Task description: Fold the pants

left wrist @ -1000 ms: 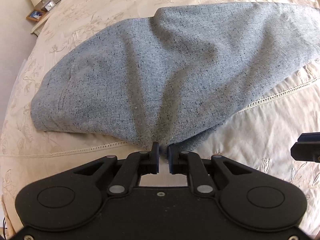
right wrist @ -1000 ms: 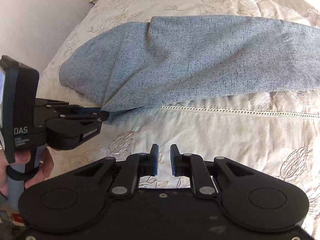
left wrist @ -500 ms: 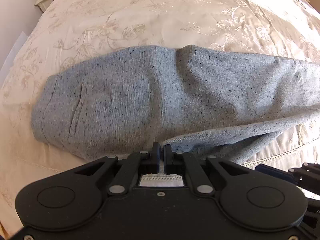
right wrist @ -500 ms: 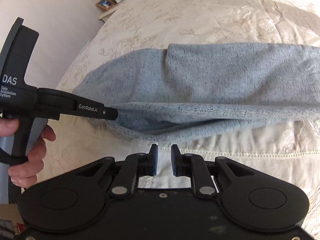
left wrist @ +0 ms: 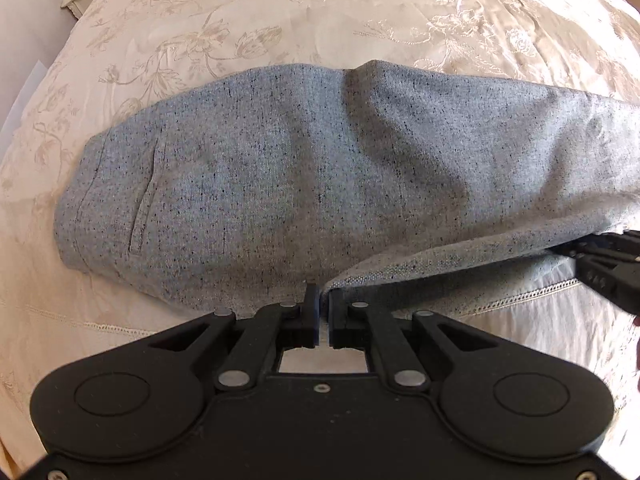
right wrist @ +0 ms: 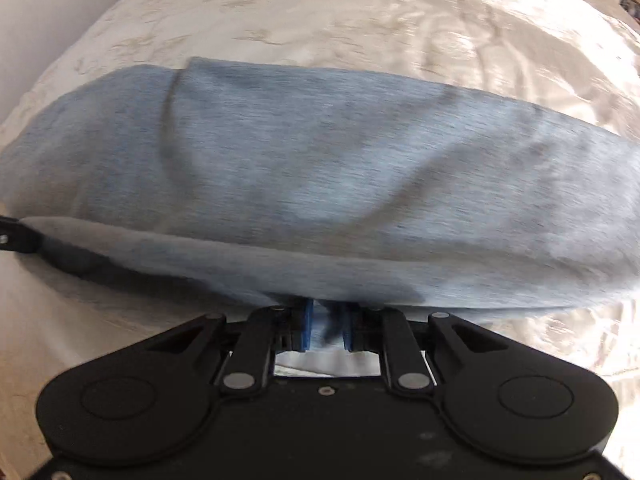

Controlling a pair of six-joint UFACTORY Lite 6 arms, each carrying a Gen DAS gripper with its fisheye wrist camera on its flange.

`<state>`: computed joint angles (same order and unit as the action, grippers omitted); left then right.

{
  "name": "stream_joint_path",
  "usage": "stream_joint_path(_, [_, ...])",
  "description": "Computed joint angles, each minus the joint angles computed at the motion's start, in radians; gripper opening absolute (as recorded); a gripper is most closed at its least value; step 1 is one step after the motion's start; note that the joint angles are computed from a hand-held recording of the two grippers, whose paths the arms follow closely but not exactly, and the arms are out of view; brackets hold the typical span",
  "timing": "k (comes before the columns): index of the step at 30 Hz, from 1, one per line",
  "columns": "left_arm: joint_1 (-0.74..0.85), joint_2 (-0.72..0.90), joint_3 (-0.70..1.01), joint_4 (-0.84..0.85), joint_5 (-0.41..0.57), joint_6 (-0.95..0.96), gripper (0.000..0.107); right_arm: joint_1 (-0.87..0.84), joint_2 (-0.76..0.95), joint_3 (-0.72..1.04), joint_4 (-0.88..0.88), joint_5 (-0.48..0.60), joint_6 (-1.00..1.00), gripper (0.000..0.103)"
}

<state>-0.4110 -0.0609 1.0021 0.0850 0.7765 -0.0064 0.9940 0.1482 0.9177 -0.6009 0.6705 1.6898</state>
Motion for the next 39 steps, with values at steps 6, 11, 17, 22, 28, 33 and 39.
stream_joint_path(6, [-0.117,-0.099,-0.177,0.131,-0.027,-0.110,0.010,-0.049,-0.304,-0.323,0.029,0.086,0.099,0.013])
stream_joint_path(11, [-0.256,-0.164,-0.338,0.209,0.031,-0.055,0.015,-0.033,-0.588,-0.506,0.084,0.215,0.132,0.017])
stream_joint_path(17, [-0.107,-0.277,-0.214,-0.122,0.098,0.255,0.016,0.112,-0.844,-0.535,0.048,0.453,0.233,0.020])
stream_joint_path(22, [-0.210,0.033,0.024,-0.015,-0.100,-0.064,0.016,-0.089,-0.808,-0.523,-0.020,0.202,0.045,0.021])
stream_joint_path(28, [-0.271,0.481,0.327,0.277,-0.174,-0.400,0.019,-0.327,-0.599,-0.516,-0.089,-0.006,-0.157,0.021])
stream_joint_path(33, [-0.241,0.660,0.565,0.331,-0.040,-0.480,0.019,-0.547,-0.681,-0.662,-0.210,0.013,-0.234,0.024])
stream_joint_path(39, [-0.289,0.634,0.637,0.248,-0.085,-0.308,0.019,-0.818,-0.902,-0.675,-0.130,-0.033,-0.523,0.026])
